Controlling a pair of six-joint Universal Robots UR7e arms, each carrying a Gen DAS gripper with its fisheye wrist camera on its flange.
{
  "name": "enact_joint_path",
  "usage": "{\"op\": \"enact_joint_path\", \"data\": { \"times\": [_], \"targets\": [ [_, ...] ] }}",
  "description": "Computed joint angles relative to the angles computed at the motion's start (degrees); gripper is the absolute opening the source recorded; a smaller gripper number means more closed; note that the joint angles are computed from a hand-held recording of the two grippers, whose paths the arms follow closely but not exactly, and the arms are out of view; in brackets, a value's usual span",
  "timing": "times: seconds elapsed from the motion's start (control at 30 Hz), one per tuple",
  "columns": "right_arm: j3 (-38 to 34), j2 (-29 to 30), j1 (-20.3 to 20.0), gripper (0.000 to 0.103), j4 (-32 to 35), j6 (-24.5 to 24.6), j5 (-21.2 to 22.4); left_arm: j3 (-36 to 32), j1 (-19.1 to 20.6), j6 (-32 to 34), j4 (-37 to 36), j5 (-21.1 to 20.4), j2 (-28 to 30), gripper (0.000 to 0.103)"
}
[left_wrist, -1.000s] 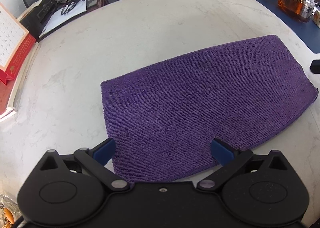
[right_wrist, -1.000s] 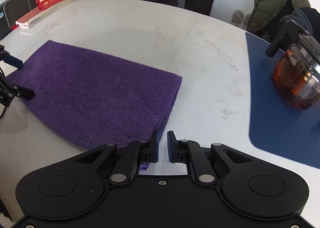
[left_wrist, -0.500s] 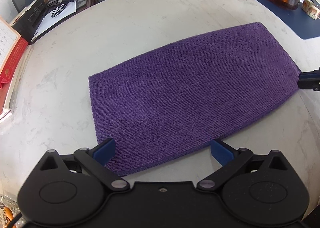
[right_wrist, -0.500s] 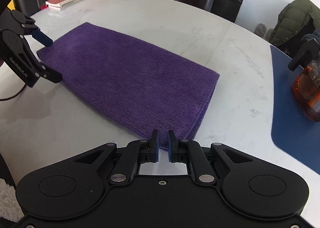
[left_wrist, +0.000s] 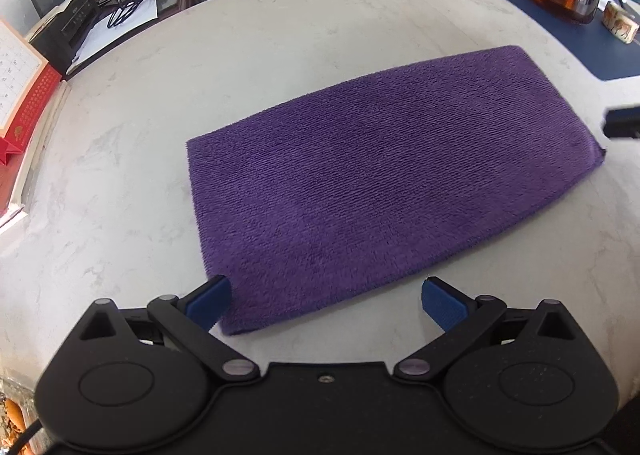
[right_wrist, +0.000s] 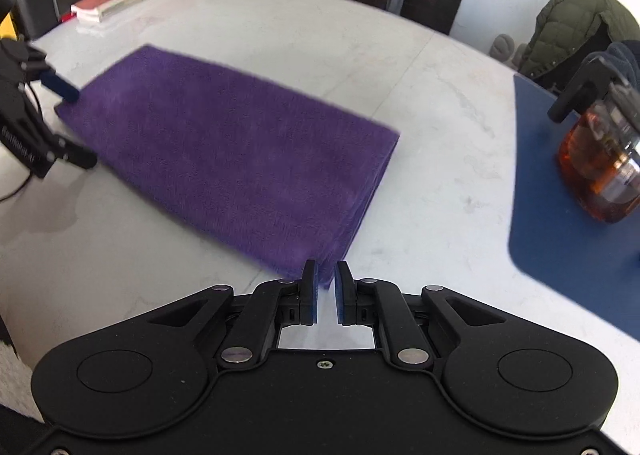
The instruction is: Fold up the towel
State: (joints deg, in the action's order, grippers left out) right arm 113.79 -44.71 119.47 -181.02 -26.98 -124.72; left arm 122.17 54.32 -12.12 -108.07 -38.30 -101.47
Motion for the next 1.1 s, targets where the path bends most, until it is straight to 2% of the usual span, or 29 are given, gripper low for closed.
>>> {"op": "enact_joint_path", "data": {
  "times": [0.13, 0.27, 0.4, 0.63, 0.9, 1.1],
  "targets": [
    [-4.3, 2.8, 0.4, 0.008, 0.4, -3.6, 4.2, 0.4, -0.9, -4.0, 3.0, 0.8, -3.4, 0.102],
    [-9.5, 6.8, 0.5, 0.008, 4.0, -7.8, 7.7, 0.6, 0.2, -7.4, 2.3, 2.7, -4.0, 0.102],
    [-13.3, 10.0, 0.7, 0.008, 7.4, -10.7, 7.3, 0.4, 1.2, -8.5, -0.5, 2.4, -4.8, 0.102],
    [-14.8, 10.2, 0.8, 0.009, 11.8, -9.3, 6.2, 0.0, 3.7, -9.8, -6.9, 0.6, -5.7, 0.102],
    [-16.7, 11.0, 2.0, 0.011, 15.6, -8.7, 3.1, 2.3, 5.2, -4.8, -17.8, -6.5, -6.8, 0.102],
    [-18.9, 12.0, 2.8, 0.011, 19.3, -6.7, 0.8, 2.6, 7.0, -0.1, -23.1, -13.5, -5.7, 0.102]
  ]
}}
